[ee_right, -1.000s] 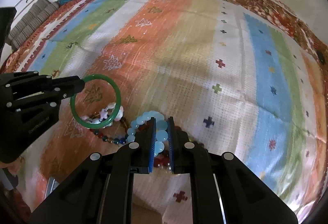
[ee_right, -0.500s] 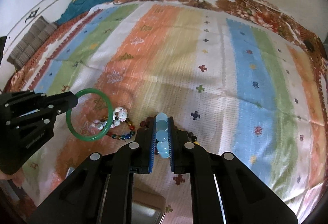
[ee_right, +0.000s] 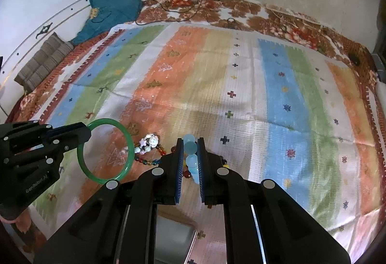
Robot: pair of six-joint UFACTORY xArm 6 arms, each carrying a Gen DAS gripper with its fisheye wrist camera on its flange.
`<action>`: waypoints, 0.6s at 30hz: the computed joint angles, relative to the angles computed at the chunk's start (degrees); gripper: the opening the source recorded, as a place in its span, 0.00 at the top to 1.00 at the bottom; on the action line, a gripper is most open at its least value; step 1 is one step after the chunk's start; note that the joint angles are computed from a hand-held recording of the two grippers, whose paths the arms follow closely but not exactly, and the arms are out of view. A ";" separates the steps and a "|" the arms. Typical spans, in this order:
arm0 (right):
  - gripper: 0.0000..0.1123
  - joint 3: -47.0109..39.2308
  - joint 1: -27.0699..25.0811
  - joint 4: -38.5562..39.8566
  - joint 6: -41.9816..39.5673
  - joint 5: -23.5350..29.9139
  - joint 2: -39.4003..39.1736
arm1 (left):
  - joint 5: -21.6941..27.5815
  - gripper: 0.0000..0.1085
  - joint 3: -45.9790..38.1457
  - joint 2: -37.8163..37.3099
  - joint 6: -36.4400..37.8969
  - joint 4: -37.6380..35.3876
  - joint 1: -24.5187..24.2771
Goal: Organize jewelry
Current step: 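Carry the green bangle and light-blue bracelet over the tin and open both tools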
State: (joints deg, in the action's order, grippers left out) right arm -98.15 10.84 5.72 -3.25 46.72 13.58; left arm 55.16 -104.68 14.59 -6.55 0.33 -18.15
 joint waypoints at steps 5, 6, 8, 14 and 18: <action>0.89 2.68 0.04 0.66 -0.11 -1.13 -2.64 | -0.80 0.94 2.30 -2.23 0.38 -1.06 -0.12; 0.89 3.22 0.07 0.91 -0.24 -1.31 -3.15 | -0.94 0.94 2.90 -2.72 0.39 -1.02 -0.27; 0.89 4.47 0.28 1.17 -0.56 -1.82 -4.37 | -1.14 0.94 4.06 -3.72 0.71 -1.36 -0.48; 0.89 7.92 0.59 2.20 -0.95 -3.05 -7.76 | -2.20 0.94 7.27 -6.83 0.80 -1.79 -1.14; 0.89 10.79 1.13 2.42 -0.97 -3.84 -10.30 | -2.59 0.94 8.97 -8.45 0.67 -1.36 -1.80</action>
